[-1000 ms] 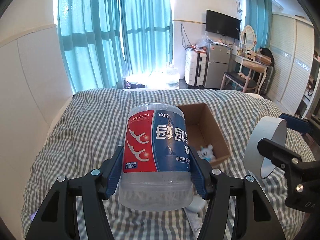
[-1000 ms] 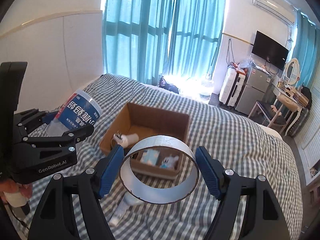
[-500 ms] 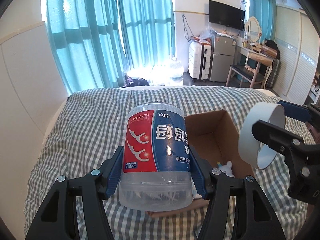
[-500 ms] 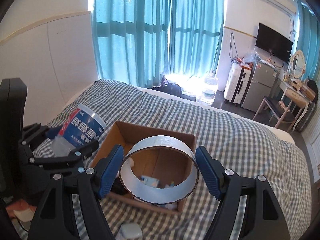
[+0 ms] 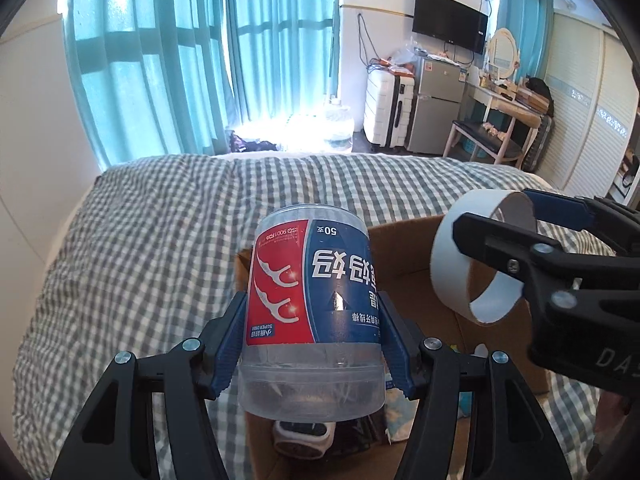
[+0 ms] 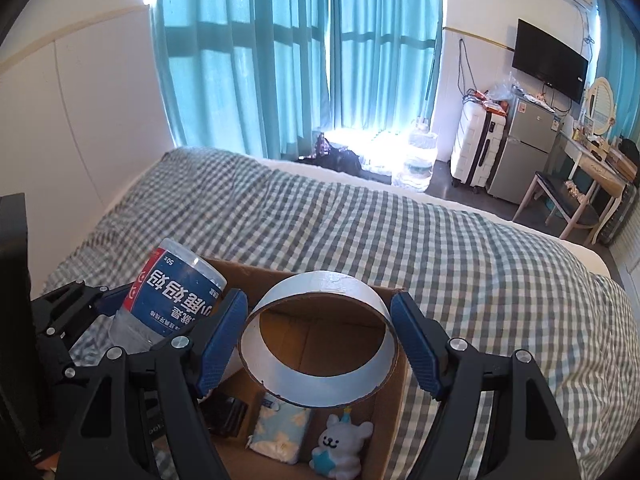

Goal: Organize objects
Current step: 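Lower the bottle and tape roll into the box and open both tools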

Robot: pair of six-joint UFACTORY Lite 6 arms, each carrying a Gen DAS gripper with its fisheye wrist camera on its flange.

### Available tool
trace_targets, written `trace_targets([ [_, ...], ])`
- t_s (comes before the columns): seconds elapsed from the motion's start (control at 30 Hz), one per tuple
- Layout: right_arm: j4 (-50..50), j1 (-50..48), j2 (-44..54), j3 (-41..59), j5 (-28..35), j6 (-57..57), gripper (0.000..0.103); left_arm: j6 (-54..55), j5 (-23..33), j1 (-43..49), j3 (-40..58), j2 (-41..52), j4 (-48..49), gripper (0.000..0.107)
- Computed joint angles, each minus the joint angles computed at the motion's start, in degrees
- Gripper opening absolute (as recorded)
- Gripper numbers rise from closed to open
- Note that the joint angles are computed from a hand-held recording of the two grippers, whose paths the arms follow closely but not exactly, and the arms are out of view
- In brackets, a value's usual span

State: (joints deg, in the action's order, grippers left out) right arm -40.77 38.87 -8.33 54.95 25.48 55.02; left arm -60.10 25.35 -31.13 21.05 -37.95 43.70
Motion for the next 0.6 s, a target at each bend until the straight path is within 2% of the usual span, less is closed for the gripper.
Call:
trace_targets([
  [0.13,-7.24,0.39,2.99,-0.34,0.06,6.88,0.074,-0.51,-5.65,2.22,-1.37,2.01,1.34,0.063],
  [0.37,-10.11,0.23,5.34,-0.44,-1.10,9.97,0.074,-1.08,-12.27,5.44,-2.80,5.28,3.55,0.063],
  [0.53,-10.58,0.51,5.57,-1.25,-1.14,10.77,0.074,-5.10,-13.25,5.08,-3.88,6.23,8.58,0.063],
  [0.6,-9.87,-0.19,4.69,-2.14,-2.50,10.22,0.075,-0.14,-14.39,6.16,-4.27,6.12,3.69,0.064],
])
